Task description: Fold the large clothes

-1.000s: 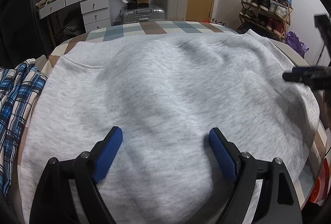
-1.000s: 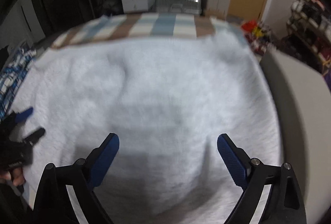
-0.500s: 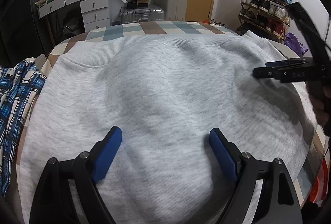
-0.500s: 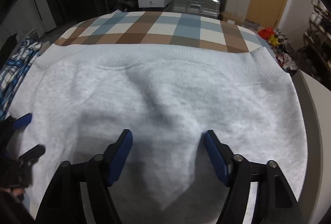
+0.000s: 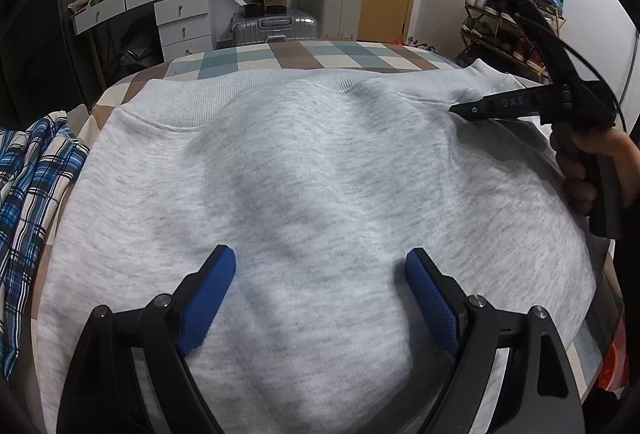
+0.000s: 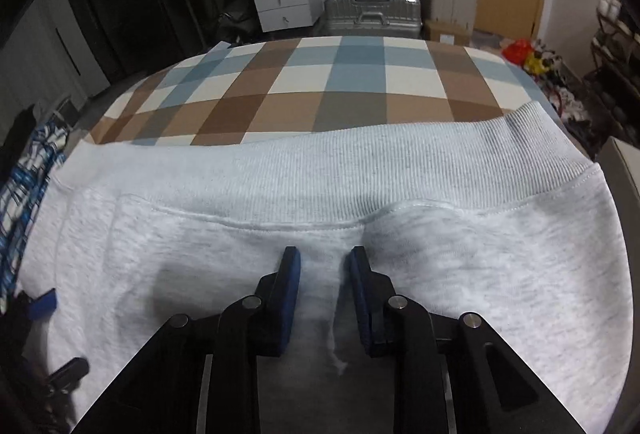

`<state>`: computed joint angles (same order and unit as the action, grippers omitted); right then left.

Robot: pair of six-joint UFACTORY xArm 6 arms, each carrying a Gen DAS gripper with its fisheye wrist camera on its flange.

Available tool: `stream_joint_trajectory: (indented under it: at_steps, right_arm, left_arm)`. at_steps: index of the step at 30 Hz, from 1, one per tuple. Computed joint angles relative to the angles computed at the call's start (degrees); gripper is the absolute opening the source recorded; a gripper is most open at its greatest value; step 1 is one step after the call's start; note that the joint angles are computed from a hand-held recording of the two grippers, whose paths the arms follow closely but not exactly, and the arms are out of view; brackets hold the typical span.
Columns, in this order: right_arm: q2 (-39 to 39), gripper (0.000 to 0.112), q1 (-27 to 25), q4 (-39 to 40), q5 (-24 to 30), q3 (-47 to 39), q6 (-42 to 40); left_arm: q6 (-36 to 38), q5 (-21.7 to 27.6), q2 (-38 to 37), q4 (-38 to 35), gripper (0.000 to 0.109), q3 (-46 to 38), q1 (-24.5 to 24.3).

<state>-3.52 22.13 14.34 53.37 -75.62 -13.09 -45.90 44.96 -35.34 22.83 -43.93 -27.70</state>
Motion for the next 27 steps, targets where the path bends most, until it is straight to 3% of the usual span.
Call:
stream_joint_trajectory:
  at_steps: [4, 6, 8, 9, 11, 15, 18, 21, 24, 27]
  right_arm:
    - [-1.5, 0.023, -1.7, 0.5, 3.4, -1.8, 0.8]
    - [-4.4, 0.025, -2.0, -2.9, -0.6, 0.4, 0.7]
    - [-3.9, 0.026, -3.2, -5.4, -1.2, 0.5, 1.5]
    - [-2.0, 0.031, -4.7, -4.7, 1.0, -0.2, 1.5]
    - [-2.0, 0.031, -6.3, 0.5, 0.1, 1.1, -2.8]
    - [-1.4, 0.030, -5.3, -5.9, 6.3, -3.9, -2.3]
    - [-3.8, 0.037, -7.0, -4.3, 2.7, -3.6, -1.9]
    - [0.0, 0.037, -9.0, -12.5, 4.3, -4.3, 3.0]
    - [0.9, 0.037, -11.1, -7.3, 0.1, -1.2, 0.0]
    - [2.2, 0.036, -11.5, -8.2, 2.5, -3.1, 3.5]
  left_arm:
    - [0.5, -0.4, 0.0, -0.4, 0.084, 0.1, 0.3]
    - [0.6, -0.4, 0.0, -0.5, 0.084, 0.1, 0.4]
    - [0.7, -0.6, 0.1, -0.7, 0.084, 0.2, 0.4]
    - [0.7, -0.7, 0.0, -0.8, 0.084, 0.2, 0.5]
    - [0.8, -0.8, 0.0, -0.9, 0.084, 0.3, 0.5]
    - [0.6, -0.6, -0.2, -0.7, 0.084, 0.4, 0.4]
    - [0.9, -0.7, -0.2, -0.9, 0.084, 0.5, 0.5]
    - [0.9, -0.8, -0.2, -0.9, 0.085, 0.5, 0.5]
    - [1.1, -1.0, -0.4, -1.0, 0.085, 0.7, 0.7]
    - [1.3, -0.9, -0.4, -1.1, 0.085, 0.7, 0.7]
